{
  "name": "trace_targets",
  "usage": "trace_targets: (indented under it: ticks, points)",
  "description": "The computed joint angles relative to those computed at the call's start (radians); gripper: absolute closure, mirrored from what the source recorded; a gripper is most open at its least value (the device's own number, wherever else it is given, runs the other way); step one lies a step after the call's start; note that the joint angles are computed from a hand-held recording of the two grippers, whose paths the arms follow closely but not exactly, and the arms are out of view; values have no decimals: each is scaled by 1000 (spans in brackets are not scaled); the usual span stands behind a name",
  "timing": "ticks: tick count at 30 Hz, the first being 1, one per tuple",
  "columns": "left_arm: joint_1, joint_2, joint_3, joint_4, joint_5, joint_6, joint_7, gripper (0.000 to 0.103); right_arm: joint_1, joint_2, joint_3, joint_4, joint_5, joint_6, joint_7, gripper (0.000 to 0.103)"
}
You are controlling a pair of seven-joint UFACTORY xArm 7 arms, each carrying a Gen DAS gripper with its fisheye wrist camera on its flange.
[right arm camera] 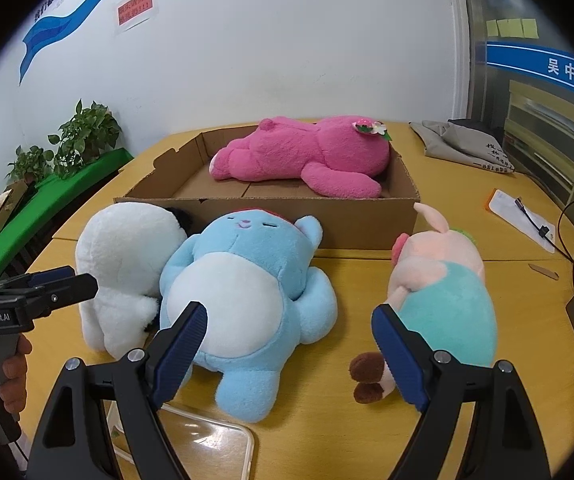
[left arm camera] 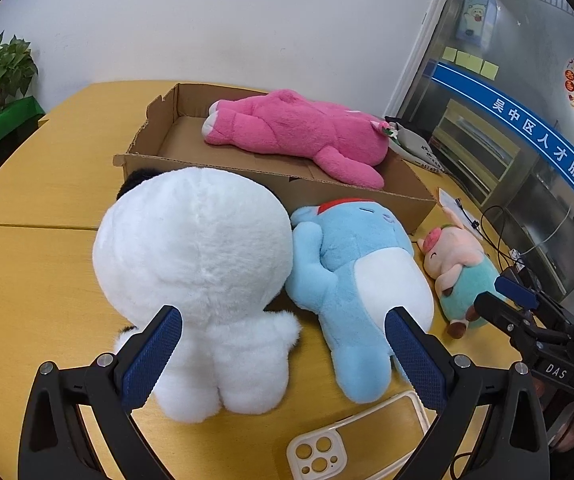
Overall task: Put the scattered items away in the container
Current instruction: 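Move both grippers toward the white panda plush on the table, then close the left gripper on the white panda while the right gripper also closes on it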
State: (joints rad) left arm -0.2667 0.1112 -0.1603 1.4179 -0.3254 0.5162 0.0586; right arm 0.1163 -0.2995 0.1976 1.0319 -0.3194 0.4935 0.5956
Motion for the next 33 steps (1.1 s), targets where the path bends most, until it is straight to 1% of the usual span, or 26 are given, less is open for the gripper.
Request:
trace_targets:
  ticks: [6, 10, 12, 15, 18, 20, 22, 24, 26, 28, 29, 31, 32, 33]
  points:
    - [23, 18, 4, 19, -40, 15, 45, 0, 14, 22, -5, 18, 15, 4, -24, 18]
    - [52, 20, 11, 17, -88, 32, 87, 0, 46, 71, -13, 54, 47, -8, -77, 18]
    - [75, 22, 13, 19, -136, 48, 139, 0, 70, 108, -17, 80, 74, -23, -117, 18]
    - [109, 38, 17, 36, -212, 70, 229, 0, 113, 174, -31, 137, 148, -46, -203, 18]
    - [150, 78, 21, 83, -290, 110, 299, 0, 157, 282, -48, 255, 300, -49, -367, 18]
    - [180, 120, 19, 139, -333, 146, 336, 0, 166, 371, -44, 361, 364, -26, -448, 18]
    - [218, 191, 7, 230, -383, 216, 384, 0, 172, 468, -35, 480, 388, 11, -526, 18]
    - [249, 268, -8, 330, -403, 300, 410, 0, 181, 552, -24, 583, 391, 47, -603, 18]
    - [266, 325, -20, 401, -404, 351, 416, 0, 184, 644, -6, 696, 413, 105, -694, 18]
    - [282, 375, -32, 470, -398, 404, 430, 1, 174, 698, 9, 761, 472, 139, -740, 17]
    - [296, 393, -43, 494, -409, 429, 448, 2, 169, 721, 13, 792, 501, 160, -749, 12]
    - [329, 417, -69, 525, -451, 491, 478, 23, 158, 745, 19, 818, 557, 184, -752, 10]
    - [335, 421, -73, 529, -462, 508, 485, 24, 156, 748, 21, 817, 577, 186, -753, 9]
    - [334, 411, -71, 515, -464, 504, 497, 26, 163, 744, 15, 809, 575, 180, -755, 8]
